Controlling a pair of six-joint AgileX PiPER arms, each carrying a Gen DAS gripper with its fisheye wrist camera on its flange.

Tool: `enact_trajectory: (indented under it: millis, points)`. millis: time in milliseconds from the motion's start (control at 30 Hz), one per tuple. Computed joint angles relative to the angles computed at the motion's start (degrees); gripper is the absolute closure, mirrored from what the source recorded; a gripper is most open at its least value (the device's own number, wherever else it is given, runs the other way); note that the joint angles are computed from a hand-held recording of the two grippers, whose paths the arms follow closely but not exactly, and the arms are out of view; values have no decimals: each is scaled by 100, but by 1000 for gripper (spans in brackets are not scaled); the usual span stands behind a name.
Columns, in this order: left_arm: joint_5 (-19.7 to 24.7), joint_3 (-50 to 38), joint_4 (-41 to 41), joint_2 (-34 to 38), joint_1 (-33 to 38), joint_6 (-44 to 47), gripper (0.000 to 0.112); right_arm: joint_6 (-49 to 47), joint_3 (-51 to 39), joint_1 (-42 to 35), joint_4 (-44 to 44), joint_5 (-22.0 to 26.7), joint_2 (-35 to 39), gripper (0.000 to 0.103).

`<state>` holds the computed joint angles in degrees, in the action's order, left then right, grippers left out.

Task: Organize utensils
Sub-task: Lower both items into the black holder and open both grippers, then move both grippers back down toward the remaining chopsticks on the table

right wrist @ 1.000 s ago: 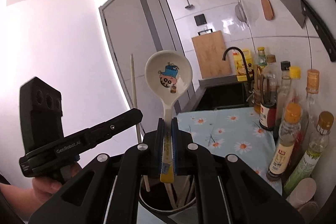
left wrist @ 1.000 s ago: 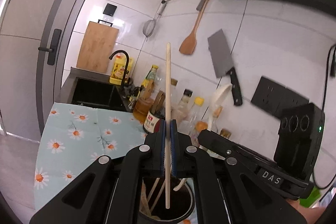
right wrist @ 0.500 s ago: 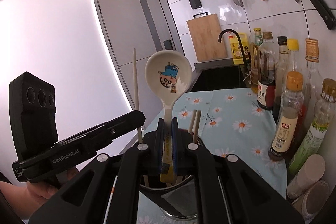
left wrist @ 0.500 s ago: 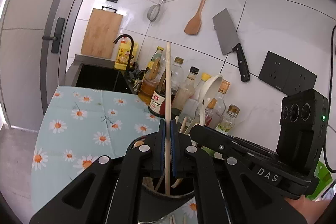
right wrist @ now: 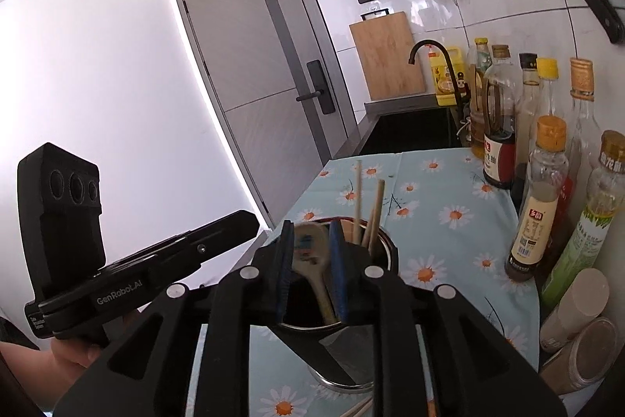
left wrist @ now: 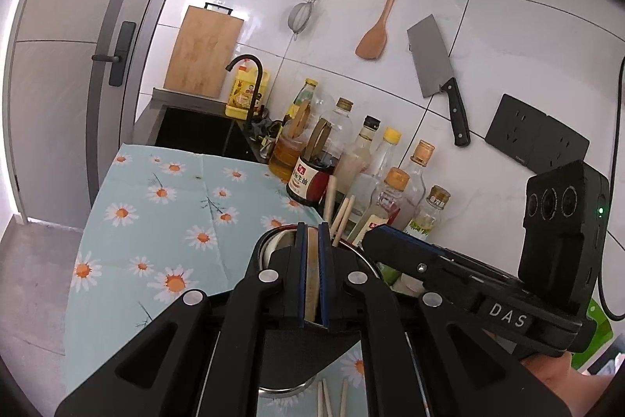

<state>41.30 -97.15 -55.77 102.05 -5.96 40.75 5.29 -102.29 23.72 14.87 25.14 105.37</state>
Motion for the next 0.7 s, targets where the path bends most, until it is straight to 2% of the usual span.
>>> enact_trajectory:
  millis: [100, 167, 367, 467, 500, 567, 700]
  points:
    - [55, 66, -74, -95, 39, 41, 108, 180, -16, 67, -219, 53, -45, 83]
    - [150, 68, -65, -144, 59, 26, 108, 40, -105, 45, 43, 246, -20, 83]
    - [242, 141, 42, -373, 93, -60, 108, 359, 97, 70, -25, 204, -269, 83]
    - [388, 83, 185, -435, 142, -235, 107, 452, 53, 50, 54, 389, -364, 83]
    - [421, 55, 308, -466, 148, -367, 99, 421, 72, 31, 156, 442, -420, 82]
    - [605, -9, 314, -488, 210, -439, 93, 705, 149, 46, -28, 504, -566, 74]
    - [847, -54, 482, -652, 263, -587, 93, 1310, 357, 51, -314, 613, -872, 70]
